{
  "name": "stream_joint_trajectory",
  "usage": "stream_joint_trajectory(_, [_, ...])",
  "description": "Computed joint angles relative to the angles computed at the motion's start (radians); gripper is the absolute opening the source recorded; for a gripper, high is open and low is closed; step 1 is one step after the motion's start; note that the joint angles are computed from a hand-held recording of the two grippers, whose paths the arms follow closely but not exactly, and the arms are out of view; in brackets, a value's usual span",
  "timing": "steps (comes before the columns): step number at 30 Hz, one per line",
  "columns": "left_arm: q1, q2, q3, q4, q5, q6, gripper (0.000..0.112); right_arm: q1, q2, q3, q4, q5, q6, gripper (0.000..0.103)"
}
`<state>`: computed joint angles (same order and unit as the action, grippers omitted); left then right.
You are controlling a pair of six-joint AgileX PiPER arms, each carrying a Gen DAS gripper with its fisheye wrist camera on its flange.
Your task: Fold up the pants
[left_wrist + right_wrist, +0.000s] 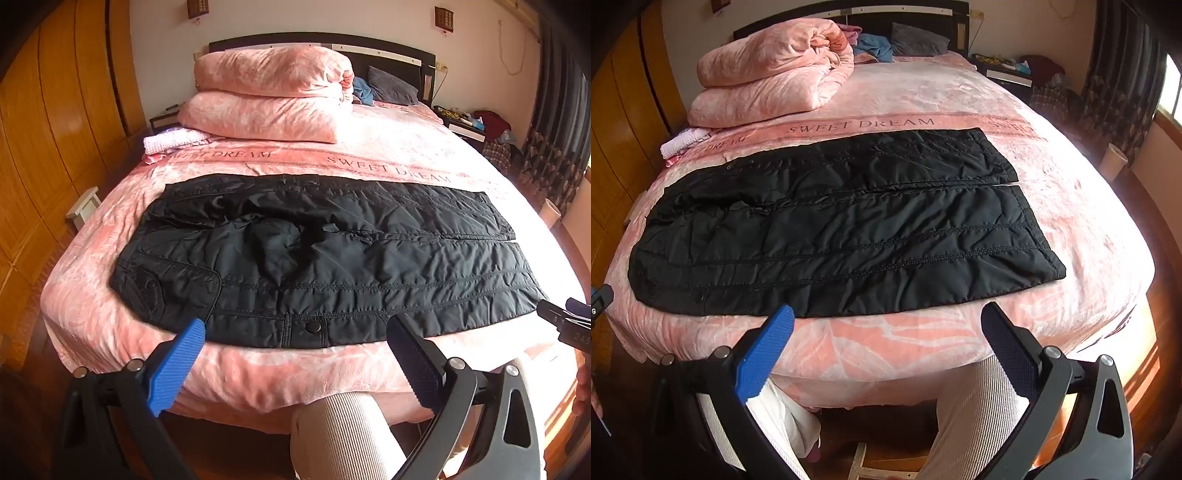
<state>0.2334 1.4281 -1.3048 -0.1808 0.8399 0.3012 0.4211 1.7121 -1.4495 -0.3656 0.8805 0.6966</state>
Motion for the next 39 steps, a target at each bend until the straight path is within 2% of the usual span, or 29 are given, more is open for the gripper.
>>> stream_joint_trajectory(16, [0.0,0.003,-0.005,0.0,0.009,-0.001,0.099,-0.019,-0.002,0.014,0.014,-0.015,-0.021,0.101])
stream_joint_trajectory(39, [-0.013,0.0,-0.01,0.023,0.008,-0.021,0.099,0.004,0.025,-0.031,-0.005,0.018,-0.01,0.101])
